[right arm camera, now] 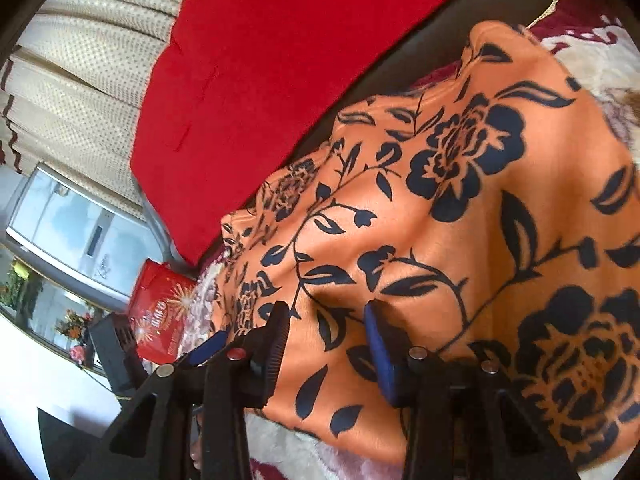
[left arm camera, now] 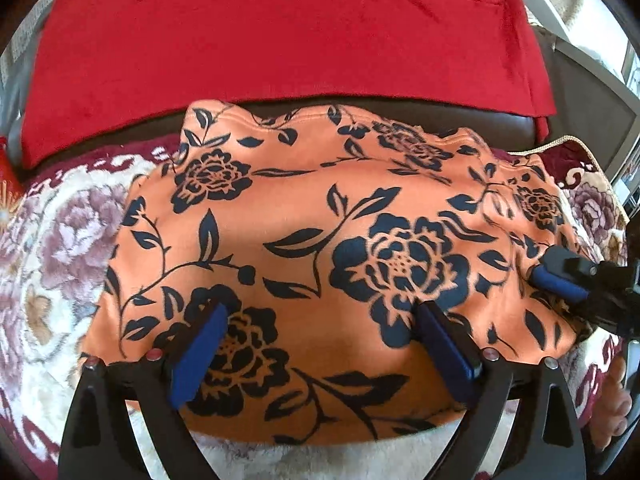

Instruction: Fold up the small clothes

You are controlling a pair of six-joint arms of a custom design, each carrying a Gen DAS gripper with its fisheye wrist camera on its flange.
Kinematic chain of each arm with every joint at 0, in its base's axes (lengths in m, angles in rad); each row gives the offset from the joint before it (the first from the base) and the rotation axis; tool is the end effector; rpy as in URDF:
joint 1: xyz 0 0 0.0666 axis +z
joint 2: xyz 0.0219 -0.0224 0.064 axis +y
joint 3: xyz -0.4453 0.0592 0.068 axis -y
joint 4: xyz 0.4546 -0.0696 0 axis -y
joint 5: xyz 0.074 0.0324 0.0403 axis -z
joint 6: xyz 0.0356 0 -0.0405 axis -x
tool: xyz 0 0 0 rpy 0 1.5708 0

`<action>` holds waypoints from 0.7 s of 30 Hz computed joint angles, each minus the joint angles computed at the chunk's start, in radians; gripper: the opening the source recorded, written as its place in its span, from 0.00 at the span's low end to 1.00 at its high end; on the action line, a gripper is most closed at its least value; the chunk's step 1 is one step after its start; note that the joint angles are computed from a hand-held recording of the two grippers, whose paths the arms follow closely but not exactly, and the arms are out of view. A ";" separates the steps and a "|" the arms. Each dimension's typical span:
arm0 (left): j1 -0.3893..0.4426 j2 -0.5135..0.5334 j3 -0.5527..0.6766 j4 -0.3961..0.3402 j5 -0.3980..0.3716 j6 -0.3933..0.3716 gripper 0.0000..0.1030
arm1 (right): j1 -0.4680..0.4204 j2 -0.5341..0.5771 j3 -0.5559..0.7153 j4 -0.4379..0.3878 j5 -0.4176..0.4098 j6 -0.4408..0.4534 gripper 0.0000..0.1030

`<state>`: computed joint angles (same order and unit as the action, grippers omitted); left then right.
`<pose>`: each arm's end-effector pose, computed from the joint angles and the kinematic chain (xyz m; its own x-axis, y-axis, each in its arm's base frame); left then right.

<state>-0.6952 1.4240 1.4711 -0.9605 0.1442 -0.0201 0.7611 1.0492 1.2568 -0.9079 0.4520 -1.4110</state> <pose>0.4148 -0.3531 0.5159 -0.5937 0.5211 -0.6132 0.7134 0.6934 -0.1014 0.2896 0.2538 0.5758 -0.4481 0.7998 -0.3996 0.4004 0.5791 0.7101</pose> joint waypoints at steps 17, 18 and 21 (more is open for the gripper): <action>-0.050 -0.022 -0.007 0.040 -0.075 0.064 0.93 | 0.499 -0.161 -0.086 -0.330 0.625 -0.721 0.66; -0.058 0.000 0.005 0.004 -0.102 0.050 0.93 | 0.493 -0.159 -0.087 -0.332 0.619 -0.729 0.66; -0.069 0.006 -0.006 0.009 -0.129 0.038 0.94 | 0.472 -0.156 -0.096 -0.379 0.604 -0.811 0.66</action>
<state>-0.7644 1.4297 1.4654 -0.9515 0.0153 0.0182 1.2331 0.8932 1.1613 -1.2873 1.0563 -2.2224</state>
